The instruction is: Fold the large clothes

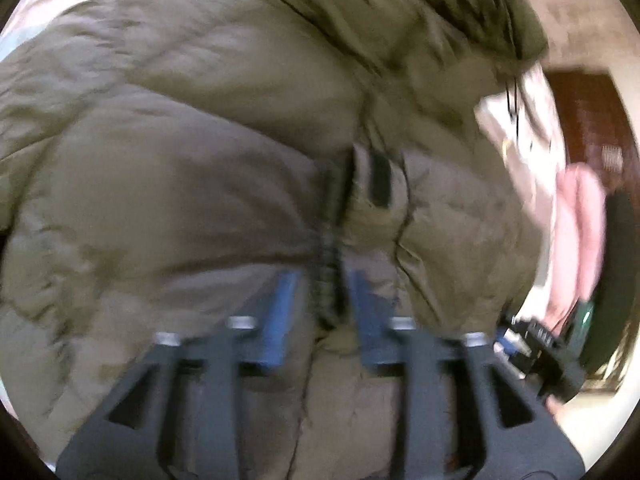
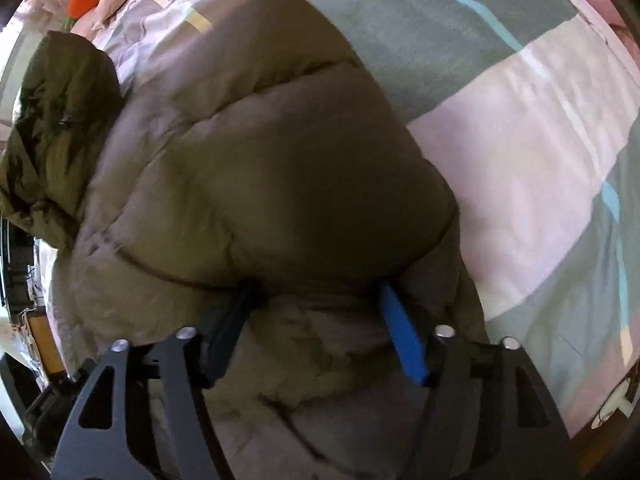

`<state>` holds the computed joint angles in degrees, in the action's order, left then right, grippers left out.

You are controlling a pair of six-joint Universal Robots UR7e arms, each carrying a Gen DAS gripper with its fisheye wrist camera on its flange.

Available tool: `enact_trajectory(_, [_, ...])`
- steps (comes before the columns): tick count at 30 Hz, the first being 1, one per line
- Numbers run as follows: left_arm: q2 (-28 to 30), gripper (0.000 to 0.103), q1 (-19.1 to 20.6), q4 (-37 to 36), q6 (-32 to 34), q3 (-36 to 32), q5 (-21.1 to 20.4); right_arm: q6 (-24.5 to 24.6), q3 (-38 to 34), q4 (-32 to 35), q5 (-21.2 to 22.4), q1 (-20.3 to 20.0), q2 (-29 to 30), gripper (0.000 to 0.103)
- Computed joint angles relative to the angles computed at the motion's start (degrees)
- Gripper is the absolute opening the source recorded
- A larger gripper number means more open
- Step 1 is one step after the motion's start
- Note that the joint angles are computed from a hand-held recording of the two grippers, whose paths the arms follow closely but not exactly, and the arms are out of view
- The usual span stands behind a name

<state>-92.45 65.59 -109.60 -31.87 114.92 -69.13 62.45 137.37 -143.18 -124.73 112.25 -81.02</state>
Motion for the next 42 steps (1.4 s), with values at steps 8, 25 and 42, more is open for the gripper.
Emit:
enact_trajectory(8, [-13.1, 0.094, 13.8, -6.4, -6.6, -6.3, 3.3, 1.2, 0.6, -1.3, 5.4, 4.0, -3.0, 0.085])
enact_trajectory(25, [-13.2, 0.042, 39.2, -13.3, -7.6, -12.9, 5.6, 4.6, 2.8, -7.1, 13.4, 3.8, 0.1, 0.085])
enact_trajectory(42, [-17.1, 0.030, -5.2, 3.2, 25.3, 0.4, -4.5, 4.5, 2.3, -9.1, 14.3, 3.3, 2.2, 0.085])
